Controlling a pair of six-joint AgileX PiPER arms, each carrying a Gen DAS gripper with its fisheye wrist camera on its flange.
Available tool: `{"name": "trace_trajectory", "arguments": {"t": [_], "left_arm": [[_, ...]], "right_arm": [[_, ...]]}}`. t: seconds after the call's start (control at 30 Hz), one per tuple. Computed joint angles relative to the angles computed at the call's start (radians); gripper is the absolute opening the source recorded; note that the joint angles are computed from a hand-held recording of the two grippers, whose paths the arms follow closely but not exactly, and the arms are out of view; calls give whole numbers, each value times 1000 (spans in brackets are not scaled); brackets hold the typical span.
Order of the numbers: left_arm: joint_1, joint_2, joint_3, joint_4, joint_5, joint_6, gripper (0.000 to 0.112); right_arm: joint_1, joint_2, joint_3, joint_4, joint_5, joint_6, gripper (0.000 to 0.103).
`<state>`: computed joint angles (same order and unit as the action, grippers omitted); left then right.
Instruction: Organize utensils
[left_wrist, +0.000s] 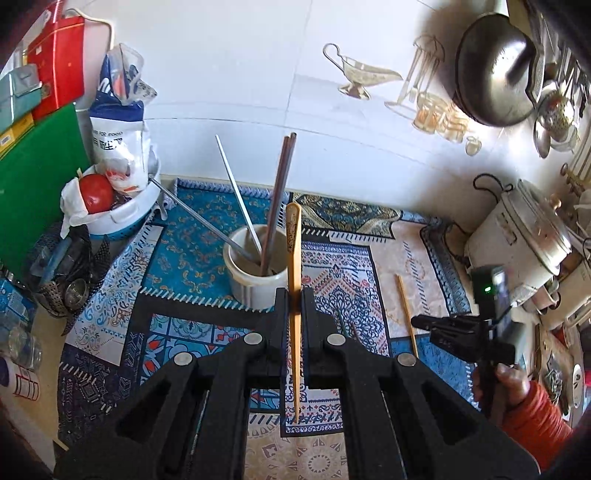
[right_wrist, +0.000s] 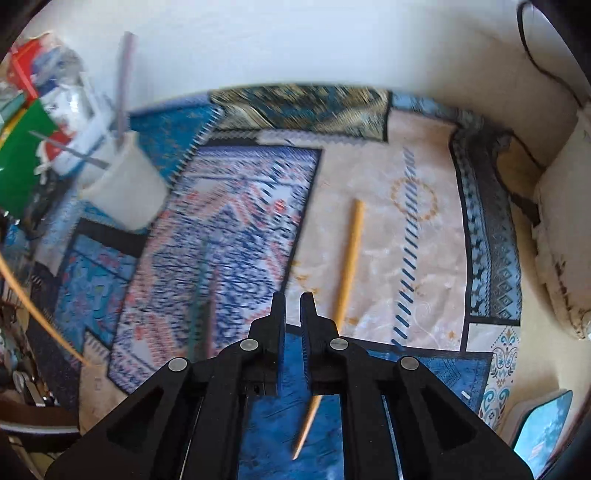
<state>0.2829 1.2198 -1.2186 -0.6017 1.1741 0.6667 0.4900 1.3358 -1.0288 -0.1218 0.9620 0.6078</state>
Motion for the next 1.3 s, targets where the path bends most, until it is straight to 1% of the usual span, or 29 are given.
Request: {"name": "trace_trajectory", "arguments": {"t": [0.03, 0.1, 0.17, 0.37, 0.47, 0.5, 0.6, 0.67, 0.77, 0.83, 0.87, 0.9, 0.97, 1.0, 1.03, 1.13, 1.3], "left_arm": [[4, 5, -7, -4, -1, 0, 4], [14, 18, -30, -11, -4, -6, 4], [20, 34, -63, -16, -6, -17, 4], [18, 93, -182, -24, -54, -62, 4], [2, 125, -245, -16, -98, -95, 4], [-3, 137, -264, -16, -115, -105, 4], [-20, 181, -325, -9, -154, -144, 4], [-40, 213, -364, 13, -180, -182, 4], [-69, 242, -383, 51, -249, -219, 4], [-85, 261, -382, 69, -284, -235, 4], [-93, 270, -378, 79, -300, -242, 4], [-101, 282, -373, 86, -311, -249, 4], [-114, 300, -359, 98, -326, -260, 4], [-122, 309, -346, 106, -340, -265, 4], [-129, 316, -335, 113, -349, -269, 4], [-152, 336, -305, 153, -362, -288, 4], [-193, 343, -263, 233, -361, -302, 4]], "right_arm": [[-20, 12, 9, 8, -7, -9, 7], [-31, 37, 18, -23, -10, 8, 7], [-49, 49, 23, -13, -20, -10, 7], [-31, 68, 22, -44, -37, -20, 7], [-36, 84, 29, -8, -60, -68, 7], [-24, 74, 42, -31, -82, -53, 7], [-28, 76, 40, -29, -85, -67, 5], [-57, 73, 37, 17, -91, -100, 5], [-101, 71, 21, 77, -83, -150, 5], [-100, 55, 9, 69, -65, -142, 5], [-94, 49, -2, 51, -39, -129, 5], [-93, 48, -10, 42, -27, -123, 8], [-114, 39, -9, 69, -28, -142, 17], [-123, 22, 1, 85, -24, -149, 27], [-133, 16, 10, 94, -24, -152, 32], [-153, 9, 34, 105, -20, -169, 32], [-129, 18, 56, 103, -38, -195, 32]]}}
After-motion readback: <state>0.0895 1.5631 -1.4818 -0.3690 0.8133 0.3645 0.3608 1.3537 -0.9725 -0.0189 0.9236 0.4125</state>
